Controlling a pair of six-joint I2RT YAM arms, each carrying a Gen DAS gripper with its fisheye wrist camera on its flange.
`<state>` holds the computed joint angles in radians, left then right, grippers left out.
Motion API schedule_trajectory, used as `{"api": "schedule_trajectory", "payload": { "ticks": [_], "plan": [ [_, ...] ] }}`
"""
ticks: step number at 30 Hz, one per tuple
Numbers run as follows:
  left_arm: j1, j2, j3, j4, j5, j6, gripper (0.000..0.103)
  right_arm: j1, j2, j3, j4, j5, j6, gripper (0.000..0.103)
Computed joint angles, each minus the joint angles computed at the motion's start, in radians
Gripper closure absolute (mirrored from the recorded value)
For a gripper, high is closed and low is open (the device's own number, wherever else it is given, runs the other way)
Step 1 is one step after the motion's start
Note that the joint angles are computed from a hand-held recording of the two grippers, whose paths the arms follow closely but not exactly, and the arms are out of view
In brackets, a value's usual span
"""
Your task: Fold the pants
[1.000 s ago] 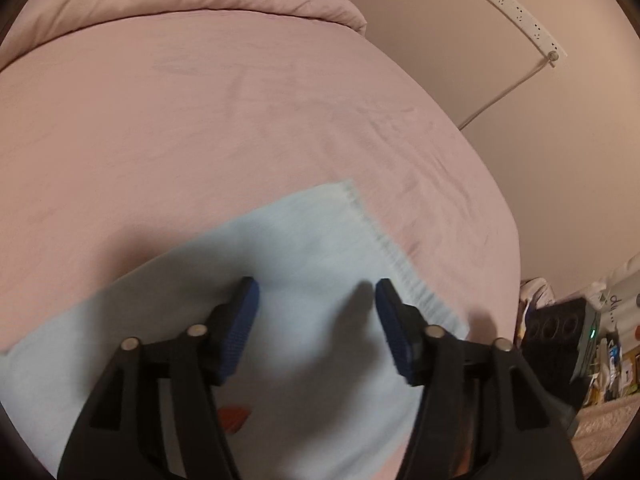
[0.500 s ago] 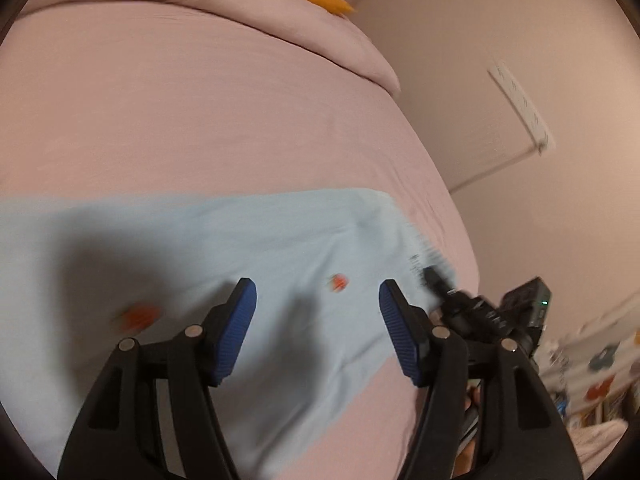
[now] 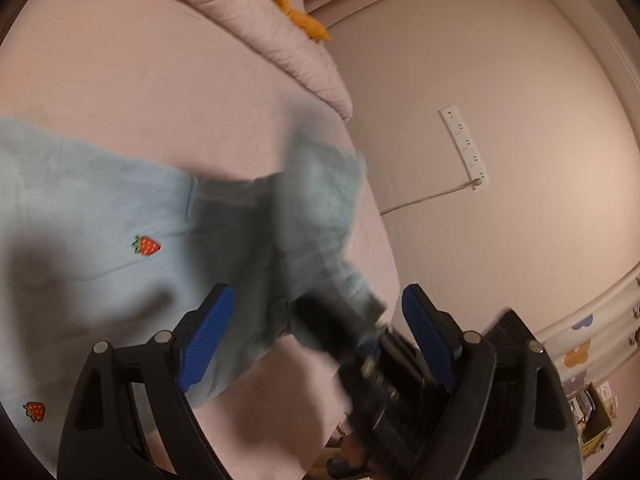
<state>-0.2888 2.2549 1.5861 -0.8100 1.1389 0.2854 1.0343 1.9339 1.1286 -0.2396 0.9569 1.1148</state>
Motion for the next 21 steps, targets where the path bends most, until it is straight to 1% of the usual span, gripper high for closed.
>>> {"api": "schedule_trajectory", "payload": {
  "ticks": [1,3,4,5,6,7,8,9,11,13,14,17,20,21],
  "plan": [
    [0.018,0.026,0.031,-0.066,0.009,0.055,0.016,-0.005,0.041,0.052,-0.009,-0.025,-0.059,0.096],
    [0.037,0.074,0.076,-0.143,0.014,0.101,0.016,-0.009,0.110,0.139,-0.031,-0.057,-0.156,0.096],
    [0.047,0.098,0.091,-0.151,0.010,0.092,0.017,-0.009,0.131,0.166,-0.038,-0.067,-0.190,0.096],
    [0.054,0.114,0.096,-0.138,0.005,0.059,0.020,-0.008,0.150,0.190,-0.043,-0.074,-0.223,0.096],
    [0.063,0.131,0.099,-0.112,0.000,0.018,0.026,-0.009,0.170,0.215,-0.045,-0.084,-0.253,0.096],
    [0.079,0.152,0.108,-0.100,0.001,-0.005,0.052,-0.013,0.194,0.246,-0.057,-0.095,-0.277,0.096],
    [0.090,0.164,0.114,-0.090,0.002,-0.015,0.073,-0.017,0.218,0.279,-0.076,-0.102,-0.294,0.096],
    [0.101,0.167,0.117,-0.079,0.003,-0.022,0.078,-0.023,0.239,0.307,-0.086,-0.108,-0.309,0.096],
    [0.119,0.138,0.090,-0.035,-0.014,-0.023,0.083,-0.029,0.267,0.348,-0.097,-0.124,-0.330,0.096],
    [0.147,0.091,0.047,0.011,-0.027,-0.011,0.084,-0.023,0.313,0.429,-0.143,-0.101,-0.356,0.096],
    [0.163,0.079,0.045,0.012,-0.032,-0.003,0.084,-0.019,0.329,0.461,-0.157,-0.090,-0.370,0.096],
    [0.223,0.062,0.041,-0.006,-0.054,0.049,0.084,-0.021,0.357,0.508,-0.119,-0.090,-0.435,0.096],
    [0.284,0.066,0.052,-0.024,-0.122,0.105,0.085,-0.030,0.395,0.554,-0.069,-0.135,-0.497,0.096],
    [0.303,0.066,0.043,0.002,-0.170,0.098,0.082,-0.037,0.418,0.580,-0.052,-0.166,-0.513,0.096]
  ]
}}
